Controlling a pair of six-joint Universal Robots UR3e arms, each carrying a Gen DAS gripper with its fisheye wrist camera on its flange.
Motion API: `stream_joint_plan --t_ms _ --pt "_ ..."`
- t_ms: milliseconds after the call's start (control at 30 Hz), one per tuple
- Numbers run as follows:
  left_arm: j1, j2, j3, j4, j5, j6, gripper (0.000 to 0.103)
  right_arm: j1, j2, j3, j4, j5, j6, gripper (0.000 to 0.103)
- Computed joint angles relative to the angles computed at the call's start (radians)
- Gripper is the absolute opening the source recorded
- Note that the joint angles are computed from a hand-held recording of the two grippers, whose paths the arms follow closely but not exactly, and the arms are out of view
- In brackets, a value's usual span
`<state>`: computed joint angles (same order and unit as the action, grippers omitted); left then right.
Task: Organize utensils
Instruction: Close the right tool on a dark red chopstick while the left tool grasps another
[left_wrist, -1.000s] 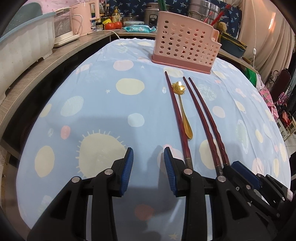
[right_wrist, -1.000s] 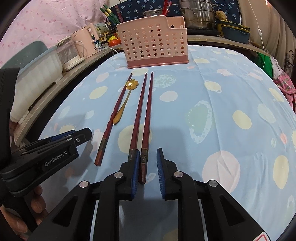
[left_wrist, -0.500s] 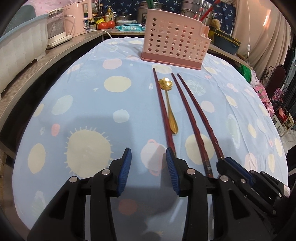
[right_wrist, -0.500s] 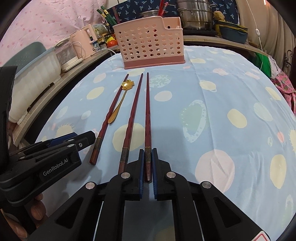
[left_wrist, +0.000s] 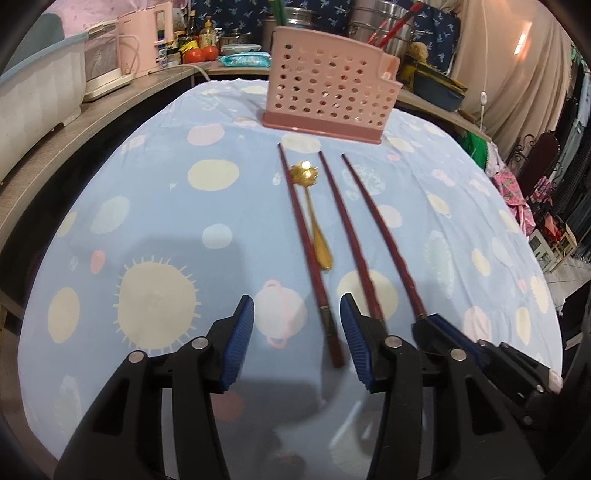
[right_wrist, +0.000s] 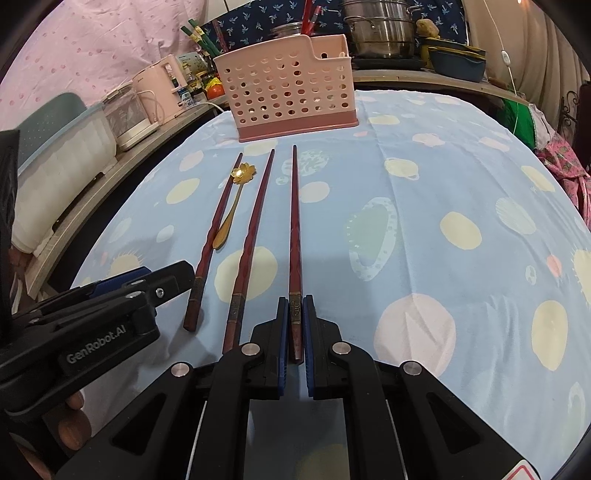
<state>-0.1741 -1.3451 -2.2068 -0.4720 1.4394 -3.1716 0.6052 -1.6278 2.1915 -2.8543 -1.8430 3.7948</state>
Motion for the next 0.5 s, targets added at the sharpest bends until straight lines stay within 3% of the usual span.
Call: stream_joint_plan --t_ms 267,400,500 --pt "-0.043 -0.049 -0.012 0.044 0.047 -0.005 0.043 -0.003 -0.002 0.003 -0.003 0.003 0.001 0.007" --pt "-0.044 -0.048 -0.019 0.056 0.055 0.001 0.03 -0.003 -0.002 0.004 -0.002 0.003 -0.001 0.007" --pt "-0.042 -0.044 -0.022 0.054 0.053 0.0 0.027 -0.003 -0.002 0.004 -0.002 0.003 -0.001 0.007"
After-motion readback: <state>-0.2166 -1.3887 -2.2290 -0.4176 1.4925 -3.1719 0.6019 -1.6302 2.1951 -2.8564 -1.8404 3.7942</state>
